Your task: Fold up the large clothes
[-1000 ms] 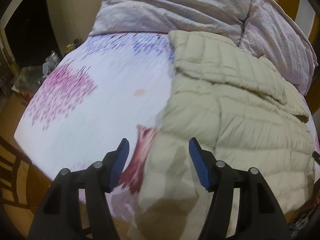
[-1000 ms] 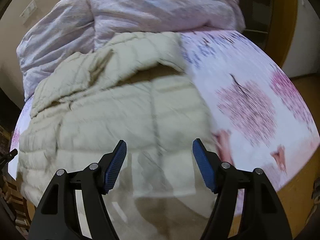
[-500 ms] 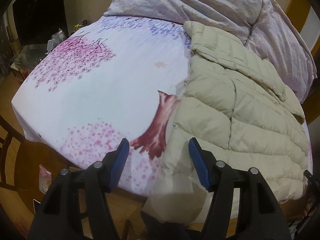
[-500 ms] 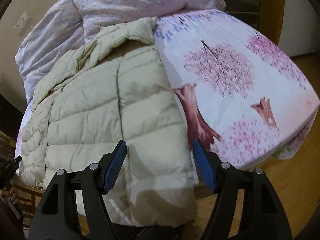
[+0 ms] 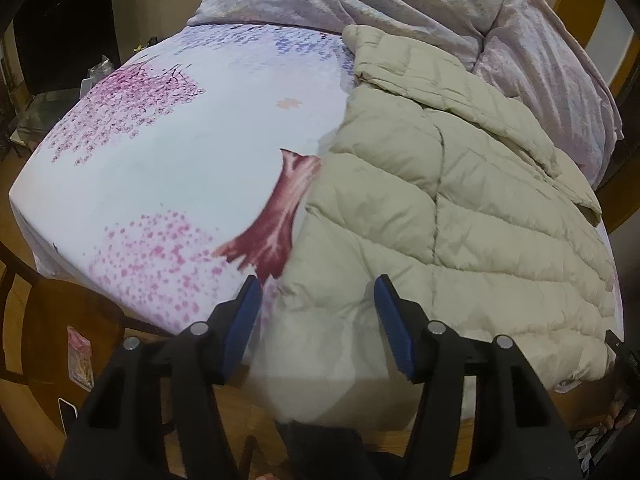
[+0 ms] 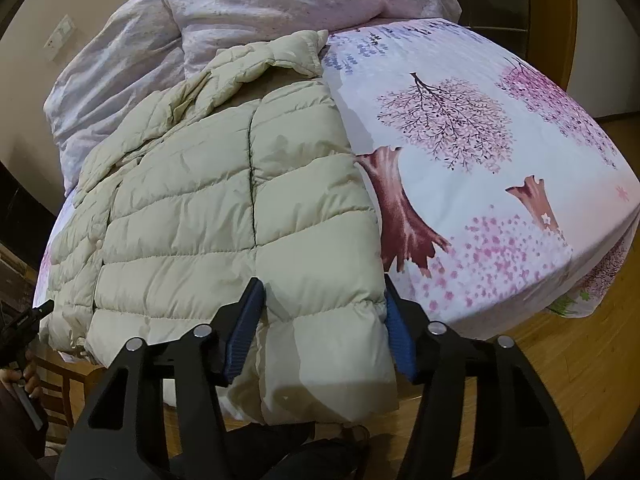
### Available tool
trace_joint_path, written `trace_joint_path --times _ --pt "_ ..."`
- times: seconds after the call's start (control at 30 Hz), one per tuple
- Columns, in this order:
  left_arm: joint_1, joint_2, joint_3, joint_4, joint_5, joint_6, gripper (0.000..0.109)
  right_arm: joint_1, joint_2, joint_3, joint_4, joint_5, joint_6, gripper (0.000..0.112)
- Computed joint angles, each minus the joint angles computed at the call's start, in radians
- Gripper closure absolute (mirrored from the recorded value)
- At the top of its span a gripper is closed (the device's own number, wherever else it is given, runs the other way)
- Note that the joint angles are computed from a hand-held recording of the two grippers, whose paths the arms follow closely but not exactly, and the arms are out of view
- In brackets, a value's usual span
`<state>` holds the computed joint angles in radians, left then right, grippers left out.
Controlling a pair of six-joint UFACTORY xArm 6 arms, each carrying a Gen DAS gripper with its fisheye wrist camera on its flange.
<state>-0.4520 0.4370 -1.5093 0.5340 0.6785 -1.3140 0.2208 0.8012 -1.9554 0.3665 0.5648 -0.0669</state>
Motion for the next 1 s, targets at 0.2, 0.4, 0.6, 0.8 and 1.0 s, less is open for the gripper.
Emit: trace_joint_path --times 0.2,0.4,0.6,0.8,1.0 --pt "-0.011 -0.003 0.010 -0.010 -0.030 -0.002 0.064 0.006 -0.010 0.021 0.032 -0.014 -0.025 0.071" --pt "-0.018 0.008 -0.001 -0.025 -0.044 0.007 0.084 0.012 -0.014 0.033 0.056 -0.016 -0.045 0.093" --pt "-0.029 0.016 -0.039 0.011 0.014 -0.020 0.101 0.019 -0.009 0.018 0.005 -0.024 -0.010 0.103" --pt "-0.020 0.006 -0.073 0.056 0.057 -0.049 0.103 0.014 -0.001 -0.011 -0.047 -0.047 0.042 0.105" --pt "-0.009 0.029 -0.153 0.069 0.080 -0.040 0.103 0.009 0.035 -0.111 -0.023 -0.043 0.049 0.106"
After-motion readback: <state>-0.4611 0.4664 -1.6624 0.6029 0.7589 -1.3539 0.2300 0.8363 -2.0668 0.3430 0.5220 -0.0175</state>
